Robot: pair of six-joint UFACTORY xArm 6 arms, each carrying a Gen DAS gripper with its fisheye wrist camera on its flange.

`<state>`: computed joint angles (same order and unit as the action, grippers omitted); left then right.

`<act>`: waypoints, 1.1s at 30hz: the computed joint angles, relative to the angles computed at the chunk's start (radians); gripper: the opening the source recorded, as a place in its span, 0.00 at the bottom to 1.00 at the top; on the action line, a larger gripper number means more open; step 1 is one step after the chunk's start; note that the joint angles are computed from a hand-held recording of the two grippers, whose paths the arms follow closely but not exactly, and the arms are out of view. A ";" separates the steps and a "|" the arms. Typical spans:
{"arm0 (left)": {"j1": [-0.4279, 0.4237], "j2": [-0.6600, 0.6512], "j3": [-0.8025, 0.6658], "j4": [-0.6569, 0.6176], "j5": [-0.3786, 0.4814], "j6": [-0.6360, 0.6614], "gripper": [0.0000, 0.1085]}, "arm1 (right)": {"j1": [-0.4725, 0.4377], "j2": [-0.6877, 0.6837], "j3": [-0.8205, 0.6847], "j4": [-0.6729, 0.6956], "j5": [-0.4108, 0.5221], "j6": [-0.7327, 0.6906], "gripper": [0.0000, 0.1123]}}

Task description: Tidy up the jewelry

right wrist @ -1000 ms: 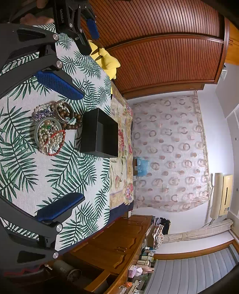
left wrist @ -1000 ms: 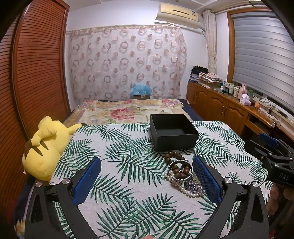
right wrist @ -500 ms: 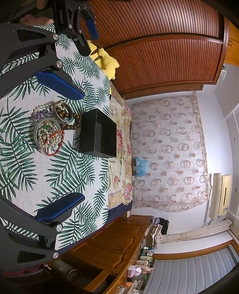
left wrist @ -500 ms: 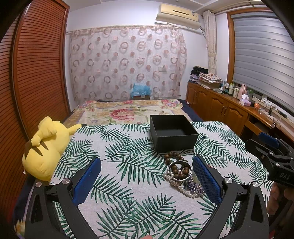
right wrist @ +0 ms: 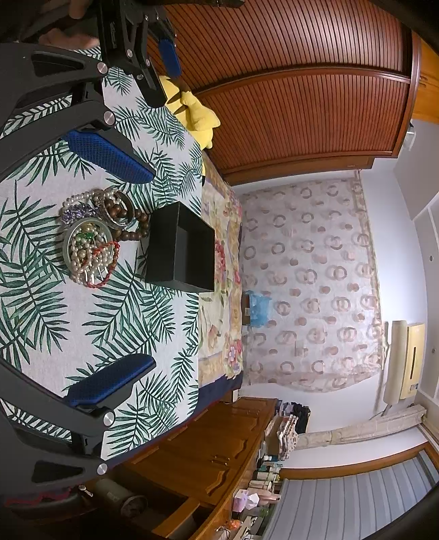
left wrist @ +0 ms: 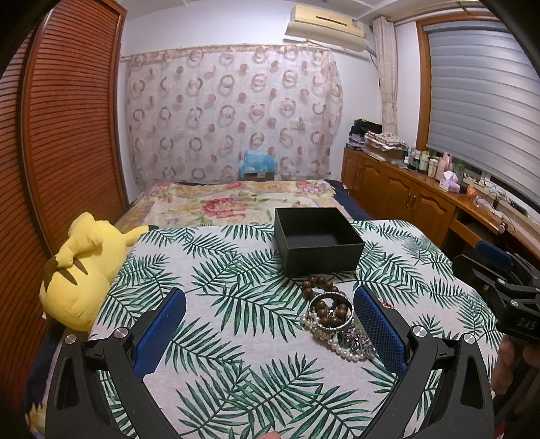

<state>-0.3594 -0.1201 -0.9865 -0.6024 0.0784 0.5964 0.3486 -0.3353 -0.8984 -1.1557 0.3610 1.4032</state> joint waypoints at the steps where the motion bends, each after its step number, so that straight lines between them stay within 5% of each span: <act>1: 0.001 0.003 -0.001 0.004 0.003 -0.004 0.89 | 0.003 0.005 -0.003 0.000 0.002 0.000 0.90; 24: 0.022 0.149 -0.115 0.022 0.169 0.022 0.89 | -0.107 0.006 0.130 0.012 -0.181 -0.036 0.86; 33: 0.027 0.243 -0.209 0.157 0.238 -0.024 0.89 | -0.113 0.019 0.166 0.130 -0.192 -0.180 0.81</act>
<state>-0.3321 0.1224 -1.1953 -0.4454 0.3163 0.5721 0.2351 -0.3165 -0.7319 -1.0253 0.1693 1.2228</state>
